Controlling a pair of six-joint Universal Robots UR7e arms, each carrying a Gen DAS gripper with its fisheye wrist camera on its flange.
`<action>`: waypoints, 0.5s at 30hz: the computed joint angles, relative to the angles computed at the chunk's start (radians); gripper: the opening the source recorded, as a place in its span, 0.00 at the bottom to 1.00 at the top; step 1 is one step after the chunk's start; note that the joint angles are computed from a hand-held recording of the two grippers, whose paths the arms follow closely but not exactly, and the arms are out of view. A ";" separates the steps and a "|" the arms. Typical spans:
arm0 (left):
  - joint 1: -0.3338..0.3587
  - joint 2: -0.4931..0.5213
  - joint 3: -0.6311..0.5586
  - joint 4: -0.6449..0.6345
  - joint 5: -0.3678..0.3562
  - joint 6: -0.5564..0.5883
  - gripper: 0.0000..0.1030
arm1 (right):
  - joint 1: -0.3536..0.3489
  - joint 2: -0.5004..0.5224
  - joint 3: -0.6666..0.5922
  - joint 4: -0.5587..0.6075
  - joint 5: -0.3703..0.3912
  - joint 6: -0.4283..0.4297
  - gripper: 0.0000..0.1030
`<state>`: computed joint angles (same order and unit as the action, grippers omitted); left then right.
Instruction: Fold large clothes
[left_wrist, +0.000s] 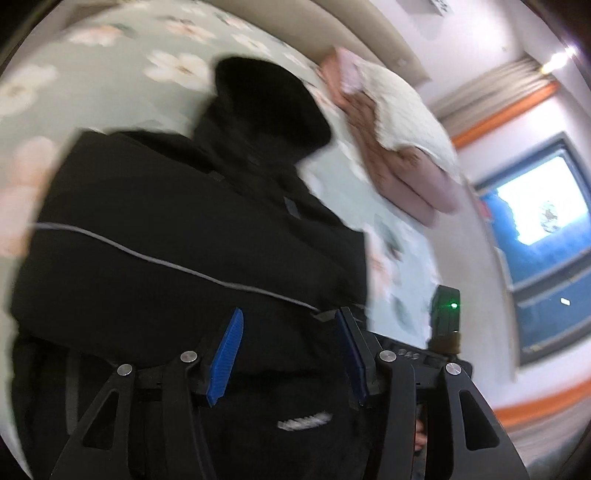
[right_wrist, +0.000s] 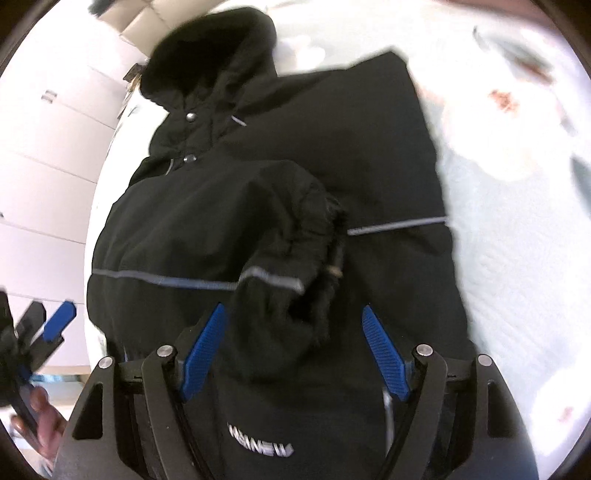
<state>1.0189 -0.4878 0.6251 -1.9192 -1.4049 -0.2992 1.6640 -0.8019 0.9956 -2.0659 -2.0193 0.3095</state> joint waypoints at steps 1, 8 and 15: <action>-0.003 -0.001 -0.004 0.006 0.075 0.003 0.51 | -0.008 0.011 -0.018 0.016 0.034 0.007 0.30; 0.025 0.082 -0.178 0.187 0.326 0.003 0.51 | 0.079 0.005 -0.083 -0.100 -0.169 -0.149 0.23; 0.055 0.102 -0.136 0.205 0.386 0.027 0.51 | 0.000 0.053 -0.140 0.084 -0.185 -0.116 0.25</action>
<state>1.0735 -0.3854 0.4894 -1.7139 -1.0185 -0.2723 1.6637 -0.7494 0.8561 -1.9821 -2.2039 0.1930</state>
